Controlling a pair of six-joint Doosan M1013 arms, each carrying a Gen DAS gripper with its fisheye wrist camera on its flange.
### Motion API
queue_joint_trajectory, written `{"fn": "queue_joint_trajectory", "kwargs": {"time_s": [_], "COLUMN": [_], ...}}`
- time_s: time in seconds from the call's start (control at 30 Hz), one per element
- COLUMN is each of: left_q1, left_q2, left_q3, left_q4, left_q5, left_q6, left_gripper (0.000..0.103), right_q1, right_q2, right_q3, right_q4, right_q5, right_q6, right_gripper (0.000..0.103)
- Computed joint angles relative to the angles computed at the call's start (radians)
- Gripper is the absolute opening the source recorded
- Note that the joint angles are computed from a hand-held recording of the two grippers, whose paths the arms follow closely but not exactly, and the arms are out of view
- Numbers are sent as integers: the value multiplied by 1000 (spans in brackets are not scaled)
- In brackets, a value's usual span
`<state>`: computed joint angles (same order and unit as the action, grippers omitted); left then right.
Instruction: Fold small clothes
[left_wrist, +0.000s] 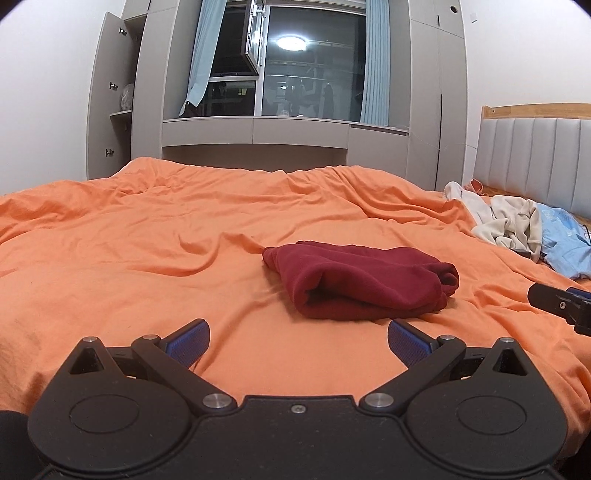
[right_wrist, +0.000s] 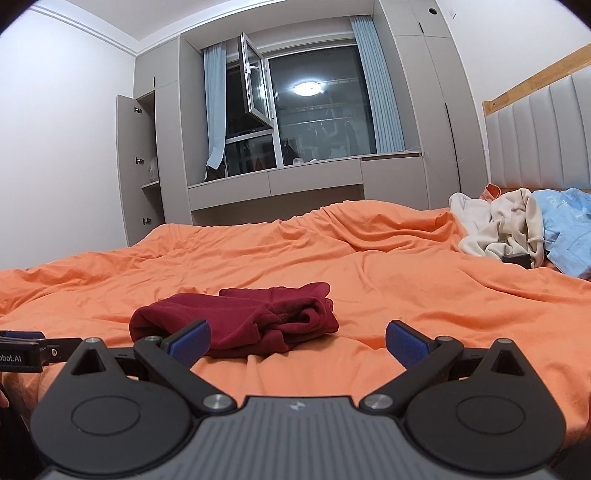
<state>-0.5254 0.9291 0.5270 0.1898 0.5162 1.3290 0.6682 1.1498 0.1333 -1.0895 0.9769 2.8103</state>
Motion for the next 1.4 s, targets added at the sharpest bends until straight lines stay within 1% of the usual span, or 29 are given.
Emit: {"fn": "queue_joint_trajectory", "kwargs": {"time_s": [0.13,0.23,0.27,0.4,0.53,0.57,0.6,0.63,0.67,0.7,1.07,1.1,1.17,1.4], "left_q1": [0,0,0,0,0,0,1,1,1,1,1,1,1,2], "left_q2": [2,2,2,3,2,2,3,3,2,3,4,4,7,7], "left_q3": [-4,-5,-5,-7,-5,-5,-5,-5,-4,-4,-8,-8,-10,-11], "left_q4": [1,-1,0,-1,-2,-2,-2,-2,-3,-4,-5,-5,-3,-6], "left_q5": [3,4,4,8,7,7,8,8,7,7,10,12,13,12], "left_q6": [2,3,1,2,2,2,4,4,5,6,6,6,5,8], "left_gripper": [102,102,102,102,102,102,102,102,102,102,102,102,102,102], "right_q1": [0,0,-1,-1,-1,-1,-1,-1,-1,-1,-1,-1,-1,-1], "right_q2": [12,9,22,36,38,48,46,61,61,41,48,47,27,29], "right_q3": [-26,-20,-48,-74,-78,-98,-96,-126,-126,-85,-99,-97,-55,-59], "right_q4": [12,11,22,33,33,39,39,48,48,36,41,40,28,30], "right_q5": [11,9,15,21,22,28,27,35,35,24,28,28,16,18], "right_q6": [-18,-16,-33,-53,-54,-65,-64,-80,-80,-58,-66,-65,-43,-46], "right_gripper": [103,103,103,103,103,103,103,103,103,103,103,103,103,103]}}
